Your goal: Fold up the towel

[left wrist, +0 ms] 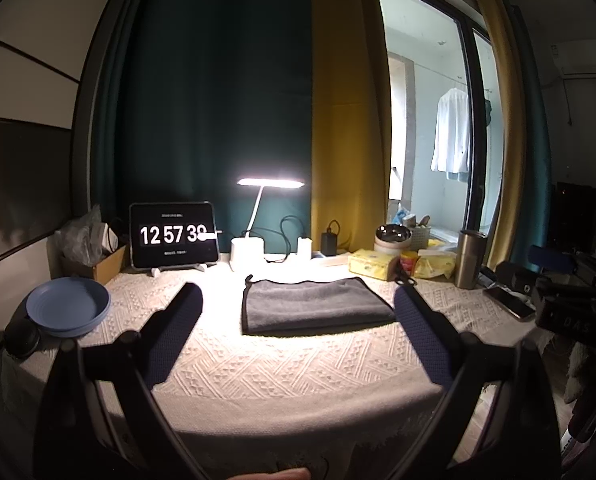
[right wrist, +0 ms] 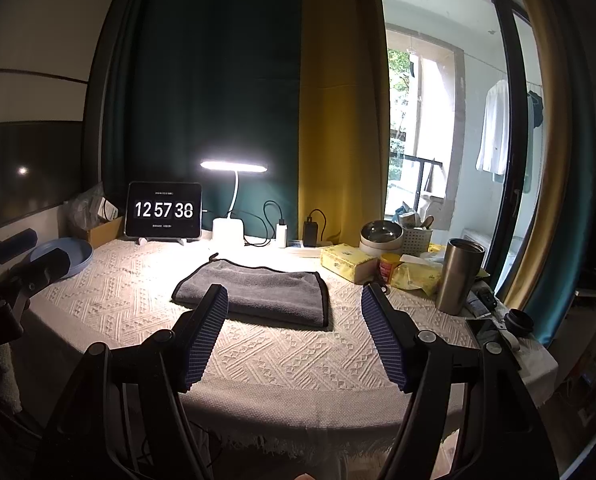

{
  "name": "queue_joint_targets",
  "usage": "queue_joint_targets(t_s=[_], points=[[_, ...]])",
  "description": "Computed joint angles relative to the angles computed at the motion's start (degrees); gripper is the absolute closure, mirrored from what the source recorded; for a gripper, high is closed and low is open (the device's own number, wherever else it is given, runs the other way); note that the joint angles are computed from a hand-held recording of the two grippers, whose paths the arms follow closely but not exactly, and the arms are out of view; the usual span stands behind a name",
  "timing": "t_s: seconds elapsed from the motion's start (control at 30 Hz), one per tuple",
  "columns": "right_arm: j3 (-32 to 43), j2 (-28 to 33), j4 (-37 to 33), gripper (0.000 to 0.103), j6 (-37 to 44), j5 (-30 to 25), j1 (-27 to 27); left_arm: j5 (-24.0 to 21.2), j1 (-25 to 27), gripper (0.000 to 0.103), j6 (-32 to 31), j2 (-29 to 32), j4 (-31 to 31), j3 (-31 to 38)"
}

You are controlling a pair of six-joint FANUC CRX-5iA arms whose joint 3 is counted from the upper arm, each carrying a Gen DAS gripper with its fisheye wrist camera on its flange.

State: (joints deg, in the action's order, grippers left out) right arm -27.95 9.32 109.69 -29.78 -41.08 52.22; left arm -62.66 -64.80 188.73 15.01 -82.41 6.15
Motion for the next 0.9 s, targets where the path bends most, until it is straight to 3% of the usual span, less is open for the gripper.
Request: queue_joint_targets(t_s=[0.9], points=[[0.4,0.4,0.0,0.030,-0.2,0.4,0.0,0.2,-0.1,0.006,-1.1,0.6,0.7,1.3]])
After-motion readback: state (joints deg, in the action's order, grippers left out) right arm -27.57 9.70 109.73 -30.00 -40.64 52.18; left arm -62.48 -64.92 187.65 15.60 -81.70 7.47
